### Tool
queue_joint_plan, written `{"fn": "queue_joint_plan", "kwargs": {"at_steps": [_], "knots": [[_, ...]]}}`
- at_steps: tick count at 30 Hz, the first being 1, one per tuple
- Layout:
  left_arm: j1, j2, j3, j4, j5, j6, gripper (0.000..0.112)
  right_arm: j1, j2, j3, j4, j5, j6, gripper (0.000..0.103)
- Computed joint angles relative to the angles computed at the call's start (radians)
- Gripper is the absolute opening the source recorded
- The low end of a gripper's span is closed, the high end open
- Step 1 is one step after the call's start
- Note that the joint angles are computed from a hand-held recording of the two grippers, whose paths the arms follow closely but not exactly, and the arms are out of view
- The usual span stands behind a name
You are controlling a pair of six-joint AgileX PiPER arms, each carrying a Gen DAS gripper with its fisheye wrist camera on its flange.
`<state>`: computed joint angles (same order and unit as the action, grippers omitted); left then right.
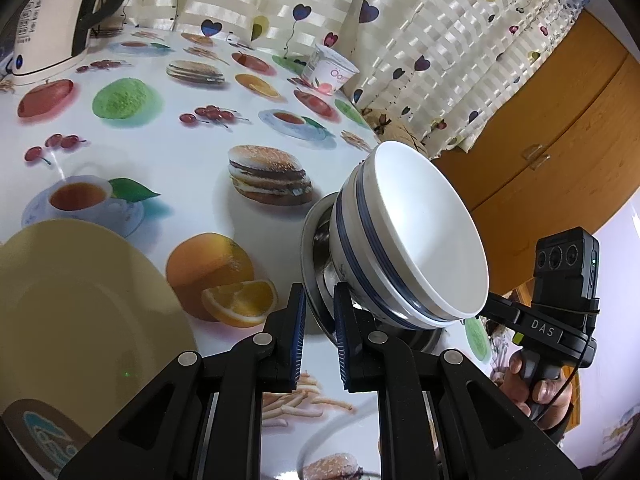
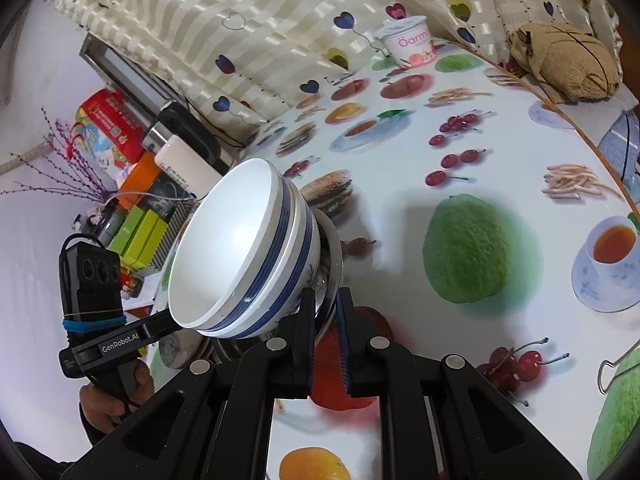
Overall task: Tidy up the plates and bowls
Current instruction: 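Carry the bowl stack over the beige plates and lower it onto them with both grippers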
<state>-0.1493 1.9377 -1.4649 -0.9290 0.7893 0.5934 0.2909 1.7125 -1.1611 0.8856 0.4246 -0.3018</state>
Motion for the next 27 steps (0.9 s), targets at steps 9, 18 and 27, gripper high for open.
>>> {"fn": "queue_joint_plan", "kwargs": {"at_steps": [9,18,27], "knots": [[0.035,-0.049,0.027,0.015,0.0,-0.01,0.013,0.033,0.027,-0.069,-0.04,0.016,0.037,0.012],[0.078,-0.1,0.074,0.028,-0.007,-0.018,0.013,0.068,0.07,-0.146,-0.058,0.04,0.058,0.012],[0.149,-0.166,0.152,0.034,-0.022,-0.008,0.013,0.118,0.146,-0.251,-0.061,0.074,0.068,0.012]]}}
